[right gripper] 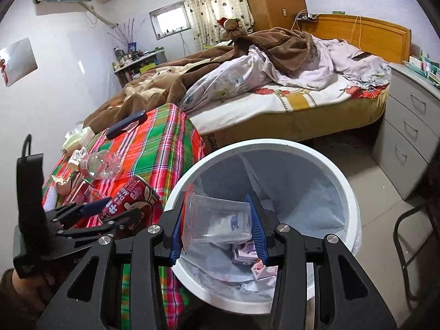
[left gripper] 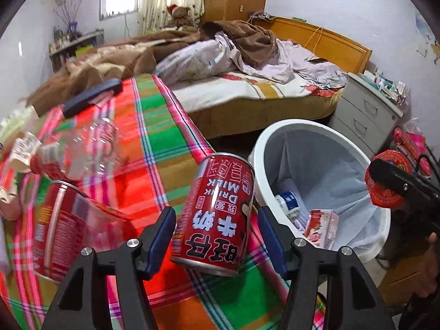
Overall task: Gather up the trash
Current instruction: 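Carry the red can and clear cup over the white trash bin with both tools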
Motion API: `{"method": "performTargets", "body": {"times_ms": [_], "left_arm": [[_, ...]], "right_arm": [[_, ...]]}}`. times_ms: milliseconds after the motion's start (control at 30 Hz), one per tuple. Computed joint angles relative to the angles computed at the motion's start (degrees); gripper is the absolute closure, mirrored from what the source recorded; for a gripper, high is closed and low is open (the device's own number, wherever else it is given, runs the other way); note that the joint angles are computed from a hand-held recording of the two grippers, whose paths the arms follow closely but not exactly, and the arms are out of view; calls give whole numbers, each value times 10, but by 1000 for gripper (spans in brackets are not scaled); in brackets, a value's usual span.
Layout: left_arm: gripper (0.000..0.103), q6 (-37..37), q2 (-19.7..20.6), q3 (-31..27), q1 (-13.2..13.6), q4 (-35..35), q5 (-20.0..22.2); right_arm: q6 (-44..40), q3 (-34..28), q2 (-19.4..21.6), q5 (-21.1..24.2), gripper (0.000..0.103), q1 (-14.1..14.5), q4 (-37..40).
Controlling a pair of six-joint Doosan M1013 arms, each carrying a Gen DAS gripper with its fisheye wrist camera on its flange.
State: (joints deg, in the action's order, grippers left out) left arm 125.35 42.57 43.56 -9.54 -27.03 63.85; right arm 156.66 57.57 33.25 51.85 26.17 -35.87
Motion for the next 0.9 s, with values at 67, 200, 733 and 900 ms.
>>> {"method": "performTargets", "body": {"times_ms": [67, 200, 733, 900], "left_arm": [[46, -7, 7, -11, -1, 8, 7], [47, -13, 9, -16, 0, 1, 13], [51, 34, -15, -6, -25, -43, -10], [51, 39, -8, -14, -35, -51, 8]], "right_arm": [[0, 1, -1, -1, 60, -1, 0], [-2, 0, 0, 0, 60, -1, 0], [30, 32, -20, 0, 60, -14, -13], [20, 39, -22, 0, 60, -22, 5]]}}
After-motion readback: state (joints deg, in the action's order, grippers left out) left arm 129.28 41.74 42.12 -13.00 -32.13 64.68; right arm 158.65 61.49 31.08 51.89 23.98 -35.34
